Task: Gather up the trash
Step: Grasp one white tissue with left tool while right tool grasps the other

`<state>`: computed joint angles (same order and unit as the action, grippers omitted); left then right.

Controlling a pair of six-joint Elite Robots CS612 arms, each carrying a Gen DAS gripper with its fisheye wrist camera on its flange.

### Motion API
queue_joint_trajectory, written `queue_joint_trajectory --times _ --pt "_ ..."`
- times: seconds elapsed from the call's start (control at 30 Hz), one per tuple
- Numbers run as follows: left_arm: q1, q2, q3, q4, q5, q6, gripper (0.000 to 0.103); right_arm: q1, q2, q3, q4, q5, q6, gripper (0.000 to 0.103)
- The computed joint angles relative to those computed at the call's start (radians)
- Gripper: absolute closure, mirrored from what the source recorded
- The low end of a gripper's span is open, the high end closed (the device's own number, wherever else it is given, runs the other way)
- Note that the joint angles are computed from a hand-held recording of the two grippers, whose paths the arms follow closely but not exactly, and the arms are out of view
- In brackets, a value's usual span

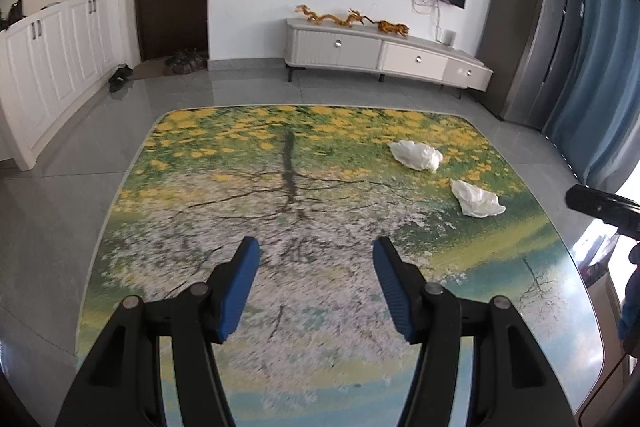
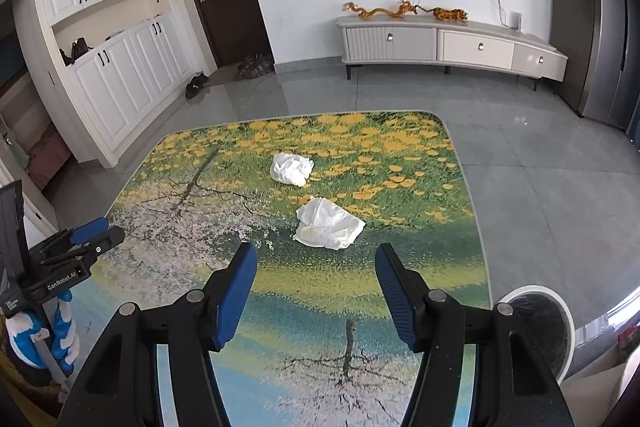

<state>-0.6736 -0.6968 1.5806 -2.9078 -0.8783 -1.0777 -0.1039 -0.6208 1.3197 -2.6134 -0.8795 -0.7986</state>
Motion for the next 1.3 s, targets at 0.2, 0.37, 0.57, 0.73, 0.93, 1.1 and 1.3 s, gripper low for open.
queue_joint_trajectory --times 0.2,0.37,0.57,0.73,0.93,1.1,1.3 --pt "0.045 0.052 -0.075 -0.126 -0.106 0.114 0.046 0.017 0.054 -0.081 0.075 0.010 -0.028 0.044" --pt "0.086 0.110 -0.182 -0.147 -0.191 0.184 0.046 0.034 0.100 -0.151 0.130 0.000 -0.067 0.044" --pt "0.121 0.196 -0.358 -0.071 -0.262 0.261 0.046 0.048 0.149 -0.220 0.165 -0.031 -0.092 0.044" --pt "0.139 0.259 -0.477 0.006 -0.278 0.274 0.046 0.055 0.169 -0.249 0.175 -0.058 -0.111 0.046" --pt "0.149 0.303 -0.559 0.094 -0.287 0.270 0.046 0.066 0.175 -0.246 0.159 -0.099 -0.140 0.053" --pt "0.153 0.312 -0.568 0.095 -0.306 0.264 0.054 0.069 0.168 -0.219 0.098 -0.120 -0.148 0.070" --pt "0.155 0.317 -0.576 0.087 -0.340 0.268 0.081 0.066 0.151 -0.186 0.102 -0.116 -0.184 0.088"
